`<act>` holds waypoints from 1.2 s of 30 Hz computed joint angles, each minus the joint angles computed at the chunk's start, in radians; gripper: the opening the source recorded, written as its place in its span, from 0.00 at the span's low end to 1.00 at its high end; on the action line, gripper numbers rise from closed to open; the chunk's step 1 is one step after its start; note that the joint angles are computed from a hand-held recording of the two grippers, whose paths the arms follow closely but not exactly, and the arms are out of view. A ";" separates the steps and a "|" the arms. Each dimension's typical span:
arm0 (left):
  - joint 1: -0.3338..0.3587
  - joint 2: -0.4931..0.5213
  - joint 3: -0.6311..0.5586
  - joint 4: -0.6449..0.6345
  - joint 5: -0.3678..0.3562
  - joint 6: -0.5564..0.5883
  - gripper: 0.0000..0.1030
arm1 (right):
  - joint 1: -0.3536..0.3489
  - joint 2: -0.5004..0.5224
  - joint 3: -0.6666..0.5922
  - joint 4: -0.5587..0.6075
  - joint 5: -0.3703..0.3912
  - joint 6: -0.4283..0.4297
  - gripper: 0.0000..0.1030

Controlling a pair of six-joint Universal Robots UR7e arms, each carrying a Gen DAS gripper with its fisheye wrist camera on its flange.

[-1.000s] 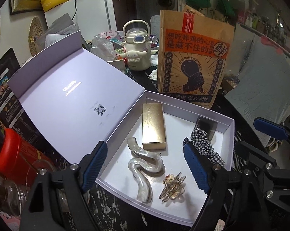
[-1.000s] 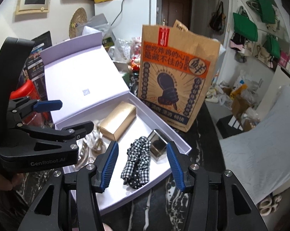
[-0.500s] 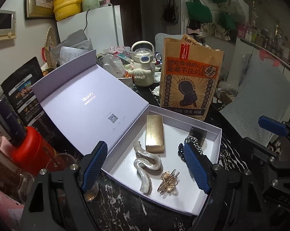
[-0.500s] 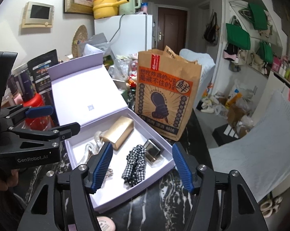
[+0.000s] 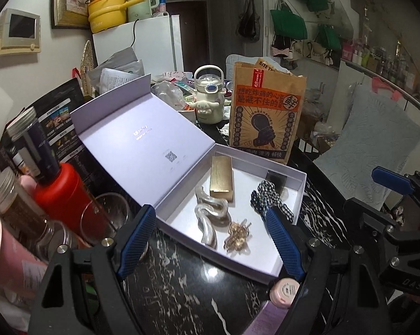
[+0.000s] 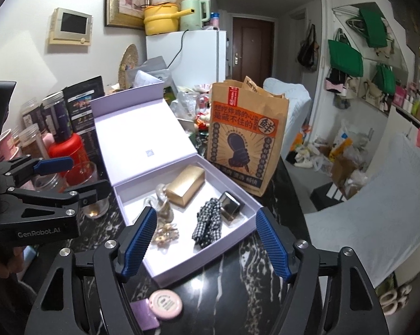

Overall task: Organize rigid objects
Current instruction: 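Move both tools back toward the pink compact and lilac card on the table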

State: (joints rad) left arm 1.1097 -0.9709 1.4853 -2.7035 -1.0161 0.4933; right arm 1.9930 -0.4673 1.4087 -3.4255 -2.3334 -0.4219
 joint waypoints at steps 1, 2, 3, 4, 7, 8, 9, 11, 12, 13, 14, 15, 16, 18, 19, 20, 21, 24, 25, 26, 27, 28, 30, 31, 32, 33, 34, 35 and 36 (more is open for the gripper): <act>0.000 -0.008 0.012 -0.002 0.000 -0.003 0.79 | 0.002 -0.002 0.007 -0.003 -0.001 0.001 0.72; 0.000 -0.017 0.024 -0.005 0.002 -0.007 0.79 | 0.005 -0.004 0.018 -0.009 -0.004 0.002 0.72; -0.001 -0.025 0.037 -0.008 0.005 -0.010 0.79 | 0.008 -0.007 0.029 -0.016 -0.004 0.000 0.72; -0.001 -0.031 0.046 -0.010 0.008 -0.011 0.79 | 0.010 -0.008 0.038 -0.022 -0.003 -0.002 0.72; 0.001 -0.049 0.073 -0.010 0.013 -0.029 0.79 | 0.018 -0.011 0.066 -0.040 0.001 -0.004 0.72; 0.003 -0.058 0.086 -0.011 0.009 -0.032 0.79 | 0.021 -0.011 0.076 -0.047 0.000 -0.005 0.72; 0.004 -0.064 0.096 -0.013 0.007 -0.032 0.79 | 0.024 -0.012 0.087 -0.055 -0.001 -0.005 0.72; 0.003 -0.078 0.122 -0.021 0.012 -0.031 0.79 | 0.027 -0.013 0.103 -0.065 -0.005 -0.002 0.72; 0.002 -0.083 0.132 -0.026 0.014 -0.029 0.79 | 0.030 -0.013 0.113 -0.072 -0.010 0.001 0.72; 0.002 -0.089 0.142 -0.030 0.013 -0.028 0.79 | 0.032 -0.012 0.119 -0.076 -0.013 0.003 0.72; 0.003 -0.098 0.156 -0.034 0.007 -0.026 0.79 | 0.034 -0.013 0.130 -0.083 -0.015 0.007 0.72; 0.004 -0.104 0.164 -0.033 0.002 -0.027 0.79 | 0.035 -0.014 0.139 -0.089 -0.017 0.011 0.72; 0.004 -0.110 0.171 -0.029 -0.003 -0.029 0.79 | 0.036 -0.015 0.149 -0.093 -0.017 0.015 0.72; 0.005 -0.126 0.192 -0.026 -0.011 -0.031 0.79 | 0.040 -0.017 0.169 -0.101 -0.019 0.027 0.72; 0.005 -0.131 0.202 -0.028 -0.012 -0.031 0.79 | 0.042 -0.018 0.178 -0.105 -0.021 0.032 0.72; 0.006 -0.139 0.214 -0.031 -0.014 -0.031 0.79 | 0.043 -0.018 0.185 -0.109 -0.023 0.036 0.72; 0.007 -0.145 0.222 -0.032 -0.016 -0.032 0.79 | 0.044 -0.018 0.192 -0.111 -0.025 0.040 0.72; 0.011 -0.159 0.244 -0.032 -0.021 -0.035 0.79 | 0.048 -0.018 0.214 -0.121 -0.031 0.054 0.72; 0.012 -0.162 0.250 -0.033 -0.023 -0.035 0.79 | 0.048 -0.019 0.221 -0.125 -0.030 0.058 0.72; 0.014 -0.167 0.260 -0.033 -0.026 -0.035 0.79 | 0.047 -0.019 0.229 -0.129 -0.027 0.064 0.72; 0.016 -0.172 0.269 -0.034 -0.030 -0.035 0.79 | 0.047 -0.018 0.236 -0.132 -0.025 0.071 0.72; 0.019 -0.177 0.278 -0.034 -0.034 -0.037 0.79 | 0.046 -0.017 0.242 -0.132 -0.024 0.078 0.72; 0.024 -0.182 0.291 -0.037 -0.039 -0.039 0.79 | 0.044 -0.014 0.254 -0.132 -0.025 0.092 0.72; 0.026 -0.183 0.297 -0.037 -0.039 -0.041 0.79 | 0.043 -0.012 0.259 -0.131 -0.027 0.096 0.72; 0.028 -0.183 0.301 -0.035 -0.038 -0.043 0.79 | 0.042 -0.010 0.263 -0.132 -0.029 0.097 0.72; 0.031 -0.184 0.306 -0.031 -0.037 -0.045 0.79 | 0.041 -0.007 0.267 -0.134 -0.030 0.097 0.72; 0.033 -0.185 0.309 -0.029 -0.037 -0.047 0.79 | 0.038 -0.006 0.272 -0.136 -0.029 0.100 0.72; 0.037 -0.186 0.314 -0.025 -0.040 -0.049 0.79 | 0.035 -0.005 0.278 -0.135 -0.024 0.105 0.72; 0.039 -0.186 0.319 -0.022 -0.042 -0.052 0.79 | 0.031 -0.005 0.285 -0.136 -0.016 0.109 0.72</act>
State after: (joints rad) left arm 1.1486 -1.1573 1.8040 -2.7256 -1.0577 0.4413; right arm 2.0239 -0.4725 1.6940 -3.5619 -2.3495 -0.3132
